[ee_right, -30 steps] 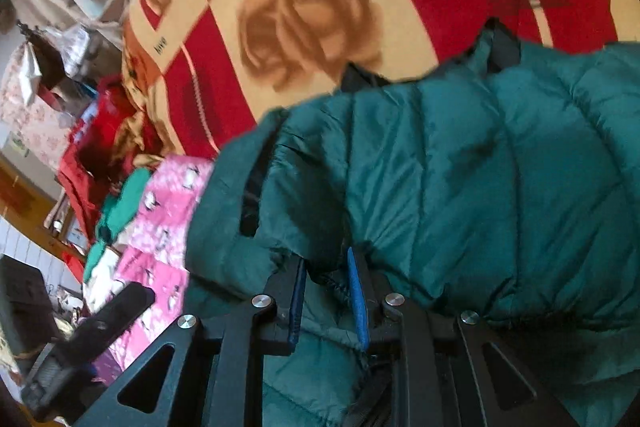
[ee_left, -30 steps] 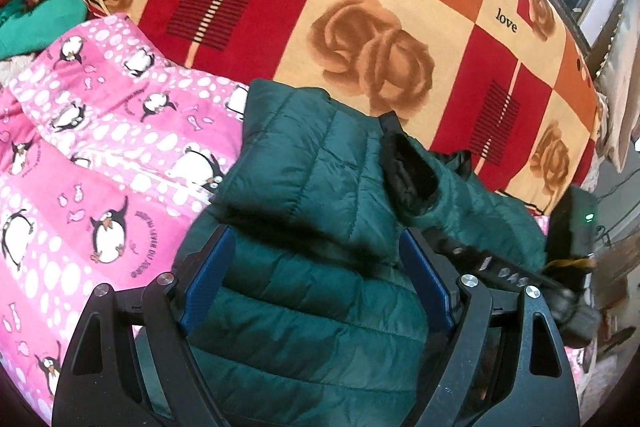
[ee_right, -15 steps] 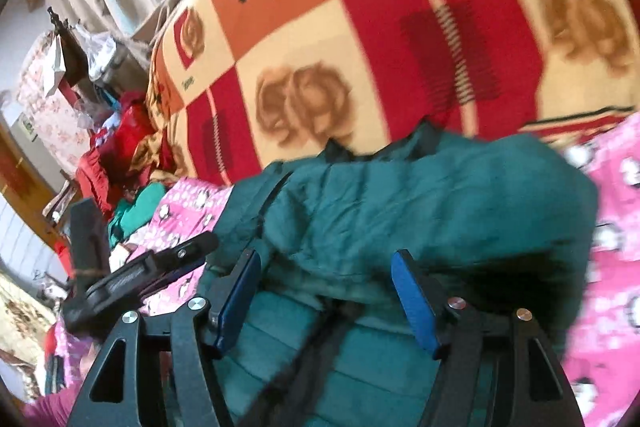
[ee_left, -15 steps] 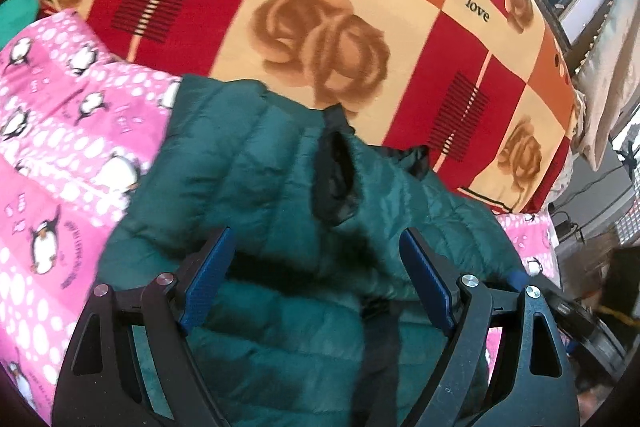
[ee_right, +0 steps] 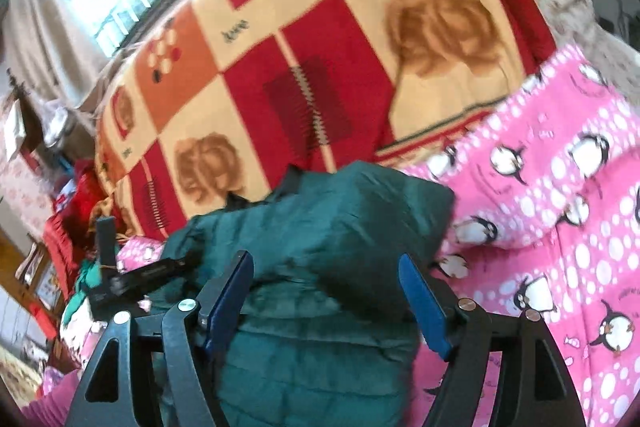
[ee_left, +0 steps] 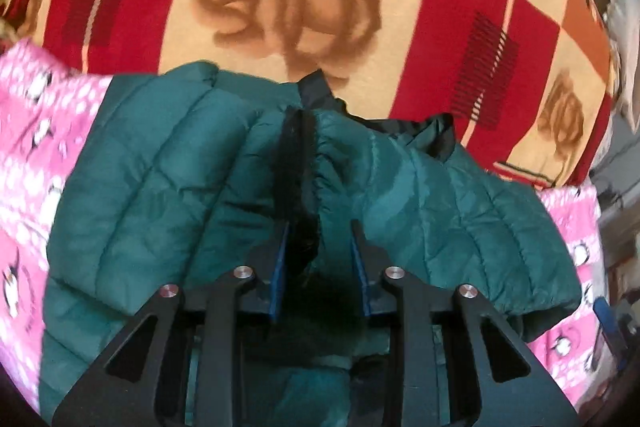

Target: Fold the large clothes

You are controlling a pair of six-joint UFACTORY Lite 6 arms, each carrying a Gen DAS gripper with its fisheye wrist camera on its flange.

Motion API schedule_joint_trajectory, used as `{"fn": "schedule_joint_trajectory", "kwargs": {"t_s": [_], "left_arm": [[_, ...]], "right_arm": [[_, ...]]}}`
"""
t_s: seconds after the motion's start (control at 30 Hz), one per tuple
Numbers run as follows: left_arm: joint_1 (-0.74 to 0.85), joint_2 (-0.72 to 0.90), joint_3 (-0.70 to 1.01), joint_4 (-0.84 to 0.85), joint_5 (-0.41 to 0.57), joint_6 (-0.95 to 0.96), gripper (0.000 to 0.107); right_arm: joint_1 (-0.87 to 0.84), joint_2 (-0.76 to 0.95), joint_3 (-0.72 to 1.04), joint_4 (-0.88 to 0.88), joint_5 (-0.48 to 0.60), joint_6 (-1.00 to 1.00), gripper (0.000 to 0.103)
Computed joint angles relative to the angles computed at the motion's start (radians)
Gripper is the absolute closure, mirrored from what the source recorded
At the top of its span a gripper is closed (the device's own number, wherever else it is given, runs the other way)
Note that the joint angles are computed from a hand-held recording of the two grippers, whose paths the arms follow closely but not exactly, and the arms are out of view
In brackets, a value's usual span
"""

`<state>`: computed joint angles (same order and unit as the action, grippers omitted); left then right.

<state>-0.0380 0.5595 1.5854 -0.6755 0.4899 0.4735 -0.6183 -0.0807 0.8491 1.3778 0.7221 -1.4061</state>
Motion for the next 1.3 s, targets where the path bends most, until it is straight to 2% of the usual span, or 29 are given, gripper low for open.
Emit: {"fn": "schedule_joint_trajectory", "kwargs": {"t_s": [0.27, 0.4, 0.6, 0.7, 0.87, 0.9, 0.97, 1.0, 1.03, 1.17, 1.3], "left_arm": [[0.078, -0.100, -0.014, 0.004, -0.069, 0.125, 0.088], [0.172, -0.140, -0.085, -0.099, -0.101, 0.301, 0.088], [0.259, -0.076, -0.127, -0.202, -0.080, 0.416, 0.089], [0.258, -0.070, -0.160, -0.261, -0.106, 0.481, 0.089], [0.250, -0.056, -0.152, -0.258, -0.098, 0.472, 0.087], [0.251, -0.050, -0.141, -0.242, -0.087, 0.453, 0.083], [0.261, -0.042, -0.114, -0.215, -0.050, 0.421, 0.070], [0.264, -0.041, -0.105, -0.200, -0.036, 0.406, 0.056], [0.274, -0.052, -0.107, -0.213, -0.019, 0.416, 0.047], [0.302, -0.151, -0.190, -0.365, -0.021, 0.564, 0.038], [0.297, -0.205, -0.229, -0.452, -0.022, 0.632, 0.032]], "right_arm": [[0.155, 0.222, 0.093, 0.158, -0.119, -0.099, 0.030], [0.251, 0.330, 0.178, 0.212, -0.175, -0.116, 0.030], [0.378, 0.469, 0.306, 0.253, -0.254, -0.152, 0.030], [0.429, 0.565, 0.418, 0.149, -0.298, -0.069, 0.030], [0.446, 0.695, 0.571, -0.019, -0.322, 0.105, 0.030], [0.446, 0.702, 0.579, -0.033, -0.325, 0.117, 0.030], [0.451, 0.698, 0.589, -0.092, -0.338, 0.171, 0.030], [0.451, 0.680, 0.581, -0.133, -0.339, 0.208, 0.030], [0.444, 0.639, 0.551, -0.151, -0.335, 0.226, 0.030], [0.391, 0.431, 0.357, -0.012, -0.273, 0.081, 0.030], [0.412, 0.250, 0.175, -0.075, -0.353, 0.084, 0.030]]}}
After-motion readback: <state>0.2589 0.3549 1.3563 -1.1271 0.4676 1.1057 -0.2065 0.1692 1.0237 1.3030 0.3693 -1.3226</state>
